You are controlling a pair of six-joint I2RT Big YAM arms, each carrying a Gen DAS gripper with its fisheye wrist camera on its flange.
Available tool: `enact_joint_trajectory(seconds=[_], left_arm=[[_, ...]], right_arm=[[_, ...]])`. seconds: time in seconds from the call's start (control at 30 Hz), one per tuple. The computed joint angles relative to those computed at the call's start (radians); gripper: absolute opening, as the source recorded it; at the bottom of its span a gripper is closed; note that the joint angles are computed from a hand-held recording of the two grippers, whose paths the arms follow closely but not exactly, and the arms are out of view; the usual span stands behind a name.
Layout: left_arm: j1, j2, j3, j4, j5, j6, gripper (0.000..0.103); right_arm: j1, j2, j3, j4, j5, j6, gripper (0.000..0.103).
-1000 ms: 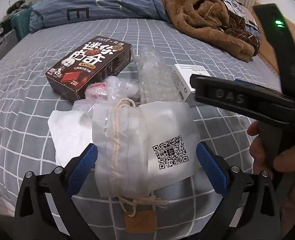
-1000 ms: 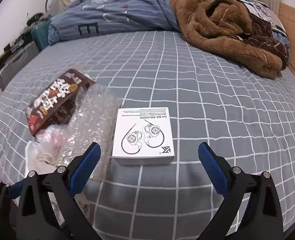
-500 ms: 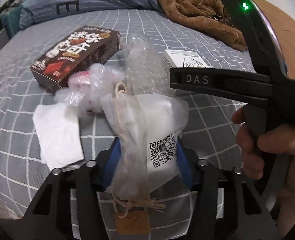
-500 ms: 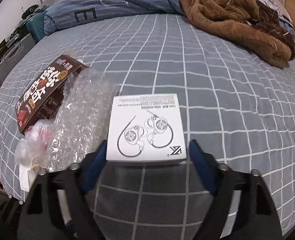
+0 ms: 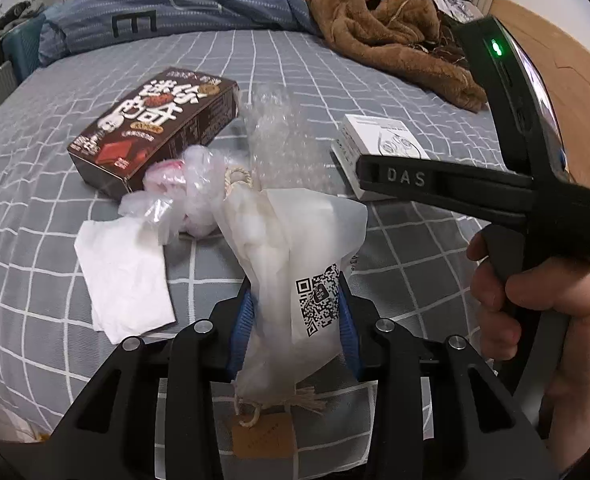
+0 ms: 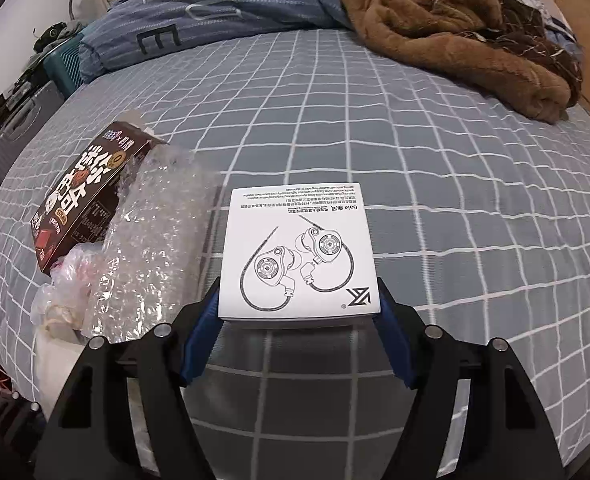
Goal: Collect trash
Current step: 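Lift the box and paper bag and carry them off the bed over the bin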
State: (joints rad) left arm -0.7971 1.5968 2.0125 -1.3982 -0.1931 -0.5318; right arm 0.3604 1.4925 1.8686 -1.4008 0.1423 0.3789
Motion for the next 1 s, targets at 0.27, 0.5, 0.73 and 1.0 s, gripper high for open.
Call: enact_joint_trajectory(seconds=[0.27, 0.5, 0.73, 1.0], left_arm=[[-0.005, -0.005, 0.006, -0.008, -0.037, 0.004, 0.037], [-0.018, -0.029, 0.002, -0.014, -0.059, -0.003, 0.037], [-0.018, -0.061, -0.017, 0.000, -0.090, 0.009, 0.037], [-0.019, -0.081, -0.020, -0.011, -0.115, 0.014, 0.037]], right_arm=[[0.004, -0.026, -0.014, -0.005, 0.031, 0.017, 0.068], [0.026, -0.068, -0.040, -0.011, 0.067, 0.033, 0.068], [0.044, -0.146, -0.086, -0.033, 0.107, 0.052, 0.068], [0.064, -0.213, -0.105, -0.060, 0.142, 0.077, 0.068]])
